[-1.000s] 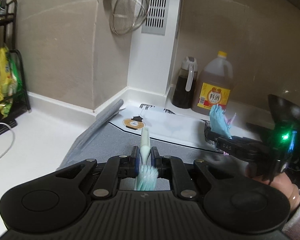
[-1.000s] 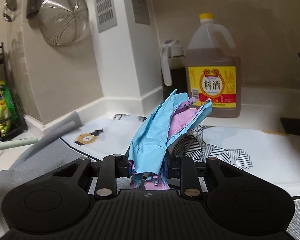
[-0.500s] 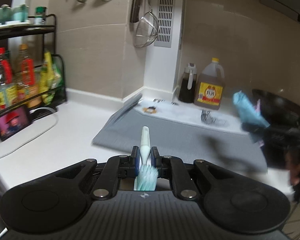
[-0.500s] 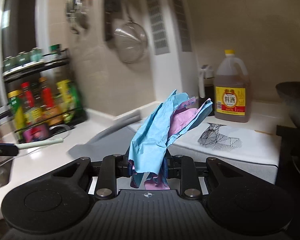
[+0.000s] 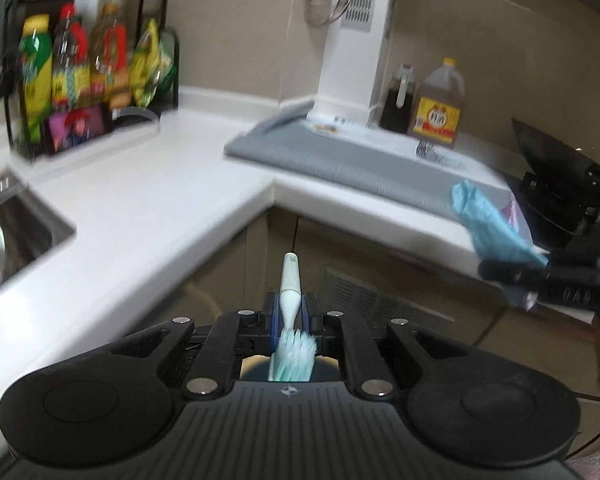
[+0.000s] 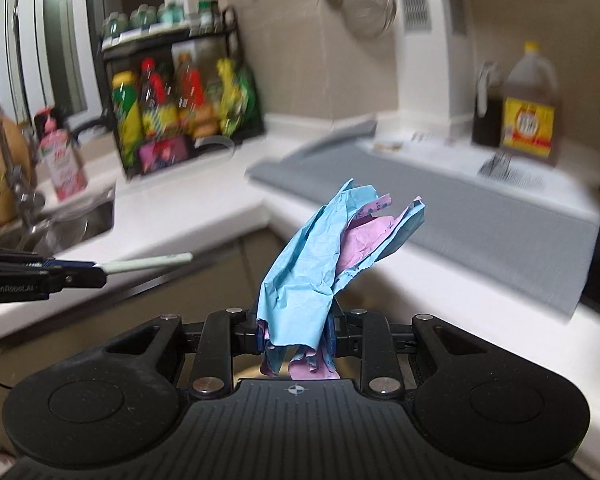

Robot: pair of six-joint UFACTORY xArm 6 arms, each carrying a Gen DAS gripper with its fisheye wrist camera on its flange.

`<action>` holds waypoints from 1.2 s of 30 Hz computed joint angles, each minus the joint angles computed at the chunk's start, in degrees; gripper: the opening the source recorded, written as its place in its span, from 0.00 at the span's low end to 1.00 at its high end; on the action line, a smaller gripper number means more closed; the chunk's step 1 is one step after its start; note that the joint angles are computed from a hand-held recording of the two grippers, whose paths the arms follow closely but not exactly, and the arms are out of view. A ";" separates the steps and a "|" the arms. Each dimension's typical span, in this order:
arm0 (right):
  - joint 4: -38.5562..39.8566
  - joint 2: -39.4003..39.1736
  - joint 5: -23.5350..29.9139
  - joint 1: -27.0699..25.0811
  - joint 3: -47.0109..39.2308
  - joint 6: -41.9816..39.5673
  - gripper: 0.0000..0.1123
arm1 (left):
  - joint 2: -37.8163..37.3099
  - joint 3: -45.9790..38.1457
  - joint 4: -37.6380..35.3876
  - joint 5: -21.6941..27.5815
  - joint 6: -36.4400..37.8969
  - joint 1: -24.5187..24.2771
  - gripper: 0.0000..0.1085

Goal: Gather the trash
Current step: 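Carry the glove in the right tool and toothbrush in the left down toward the bin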

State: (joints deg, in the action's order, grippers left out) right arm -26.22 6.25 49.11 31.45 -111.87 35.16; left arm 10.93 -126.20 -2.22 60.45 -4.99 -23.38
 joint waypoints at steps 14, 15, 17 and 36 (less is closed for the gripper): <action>4.65 0.29 3.57 2.69 3.35 -1.68 0.25 | -3.79 9.42 5.72 -0.71 -3.96 -1.66 0.11; 4.83 0.35 3.64 2.60 3.32 -1.85 0.25 | -3.73 9.43 5.85 -0.60 -3.93 -1.73 0.11; 5.17 0.71 3.98 2.54 2.85 -2.27 0.25 | -3.37 9.02 6.10 -0.19 -3.96 -1.85 0.11; 6.11 -2.37 7.51 -0.81 4.82 -18.38 0.26 | -0.49 5.90 7.07 2.98 -4.10 -2.44 0.11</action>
State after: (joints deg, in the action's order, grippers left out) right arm -20.11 3.88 56.62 30.64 -107.05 16.79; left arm 10.44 -120.30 4.85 63.43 -9.09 -25.82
